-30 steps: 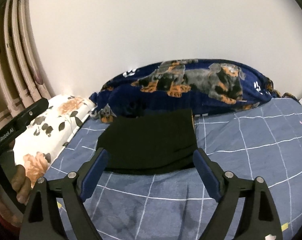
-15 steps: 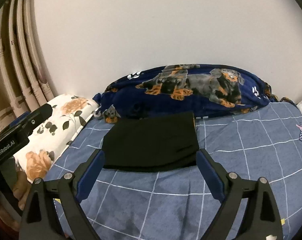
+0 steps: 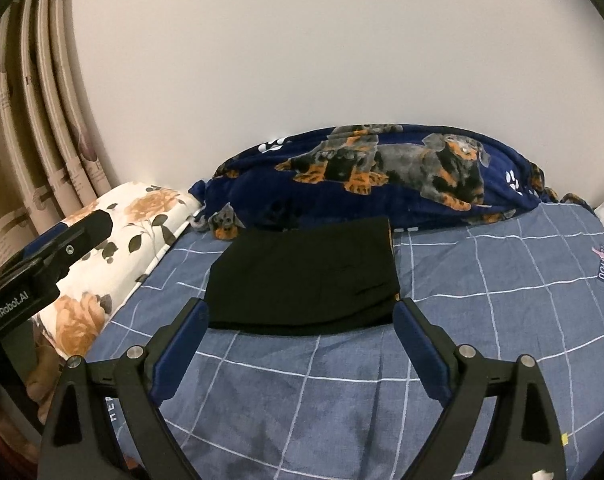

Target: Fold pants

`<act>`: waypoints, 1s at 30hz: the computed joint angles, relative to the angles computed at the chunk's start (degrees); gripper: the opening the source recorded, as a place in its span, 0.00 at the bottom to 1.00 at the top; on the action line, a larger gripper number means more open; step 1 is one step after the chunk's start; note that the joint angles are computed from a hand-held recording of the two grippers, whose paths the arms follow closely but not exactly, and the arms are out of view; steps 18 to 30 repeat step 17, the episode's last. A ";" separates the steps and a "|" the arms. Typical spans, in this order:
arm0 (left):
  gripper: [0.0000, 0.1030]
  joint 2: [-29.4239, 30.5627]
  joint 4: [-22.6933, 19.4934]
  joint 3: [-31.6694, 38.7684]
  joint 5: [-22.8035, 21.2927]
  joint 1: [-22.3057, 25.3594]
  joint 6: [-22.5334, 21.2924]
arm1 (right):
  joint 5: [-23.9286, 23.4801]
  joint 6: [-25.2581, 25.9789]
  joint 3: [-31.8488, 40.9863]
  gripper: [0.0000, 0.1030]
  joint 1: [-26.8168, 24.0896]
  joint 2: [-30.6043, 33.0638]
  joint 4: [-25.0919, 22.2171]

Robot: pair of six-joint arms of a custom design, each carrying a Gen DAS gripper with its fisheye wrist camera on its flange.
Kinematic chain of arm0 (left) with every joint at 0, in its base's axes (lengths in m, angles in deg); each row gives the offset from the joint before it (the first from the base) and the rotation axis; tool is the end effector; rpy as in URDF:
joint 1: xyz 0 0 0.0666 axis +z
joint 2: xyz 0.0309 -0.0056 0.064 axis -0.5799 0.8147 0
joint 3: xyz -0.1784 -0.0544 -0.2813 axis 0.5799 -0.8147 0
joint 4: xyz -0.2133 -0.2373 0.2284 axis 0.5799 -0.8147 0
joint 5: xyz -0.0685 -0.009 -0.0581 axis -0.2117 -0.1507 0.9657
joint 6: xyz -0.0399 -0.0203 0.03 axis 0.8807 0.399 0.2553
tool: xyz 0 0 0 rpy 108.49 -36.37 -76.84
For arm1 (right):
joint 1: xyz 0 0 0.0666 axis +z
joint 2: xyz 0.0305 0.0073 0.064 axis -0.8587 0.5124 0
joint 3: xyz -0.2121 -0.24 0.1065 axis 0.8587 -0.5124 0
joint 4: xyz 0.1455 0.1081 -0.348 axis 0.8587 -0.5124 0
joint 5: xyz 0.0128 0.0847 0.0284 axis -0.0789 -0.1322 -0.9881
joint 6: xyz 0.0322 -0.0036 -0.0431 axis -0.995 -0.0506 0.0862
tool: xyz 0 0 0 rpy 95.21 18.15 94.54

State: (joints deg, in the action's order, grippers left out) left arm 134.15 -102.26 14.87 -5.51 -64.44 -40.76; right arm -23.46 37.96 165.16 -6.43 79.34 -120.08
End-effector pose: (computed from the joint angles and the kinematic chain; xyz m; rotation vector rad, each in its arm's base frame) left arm 0.3470 -0.1816 0.5649 0.1822 2.0074 -0.1294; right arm 0.3203 0.3888 0.5300 0.0543 2.1964 0.2573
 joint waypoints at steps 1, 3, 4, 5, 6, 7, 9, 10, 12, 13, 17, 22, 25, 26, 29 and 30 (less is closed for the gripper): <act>1.00 0.06 -0.12 0.04 0.42 0.11 0.28 | -0.04 -0.07 -0.08 0.90 -0.05 -0.07 -0.05; 1.00 -0.04 0.18 -0.30 0.66 0.19 0.60 | -0.67 -0.21 -0.41 0.91 -0.44 -0.34 -0.19; 1.00 -0.15 0.31 -0.63 0.49 0.13 1.10 | -1.06 -0.36 -0.62 0.91 -0.68 -0.50 -0.25; 1.00 -0.13 0.17 -0.80 0.12 0.10 1.77 | -1.18 -0.52 -0.76 0.91 -0.74 -0.61 -0.28; 1.00 -0.24 0.27 -1.22 -0.72 -0.02 2.57 | -1.40 -0.63 -0.88 0.91 -0.80 -0.71 -0.32; 1.00 -0.69 0.96 -2.13 -2.19 -0.32 3.01 | -1.71 -0.55 -0.91 0.91 -0.90 -0.72 -0.39; 1.00 -0.67 0.62 -2.66 -4.51 -0.88 2.88 | -2.09 -0.36 -0.82 0.91 -0.99 -0.64 -0.59; 1.00 -0.66 0.23 -2.77 -3.82 -0.74 2.84 | -2.27 -0.19 -0.83 0.91 -1.01 -0.64 -0.57; 1.00 -1.07 0.42 -3.48 -2.60 -0.50 3.10 | -2.42 0.13 -0.69 0.91 -0.95 -0.50 -0.69; 1.00 -1.31 0.57 -3.85 -2.44 -0.50 3.13 | -2.46 0.22 -0.55 0.91 -0.93 -0.36 -0.88; 1.00 -0.87 -0.63 -3.40 -1.89 -0.48 3.54 | -1.79 -0.06 -0.27 0.92 -0.86 0.09 -1.49; 1.00 -0.87 -0.63 -3.40 -1.89 -0.48 3.54 | -1.79 -0.06 -0.27 0.92 -0.86 0.09 -1.49; 1.00 -0.87 -0.63 -3.40 -1.89 -0.48 3.54 | -1.79 -0.06 -0.27 0.92 -0.86 0.09 -1.49; 1.00 -0.87 -0.63 -3.40 -1.89 -0.48 3.54 | -1.79 -0.06 -0.27 0.92 -0.86 0.09 -1.49; 1.00 -0.87 -0.63 -3.40 -1.89 -0.48 3.54 | -1.79 -0.06 -0.27 0.92 -0.86 0.09 -1.49; 1.00 -0.87 -0.63 -3.40 -1.89 -0.48 3.54 | -1.79 -0.06 -0.27 0.92 -0.86 0.09 -1.49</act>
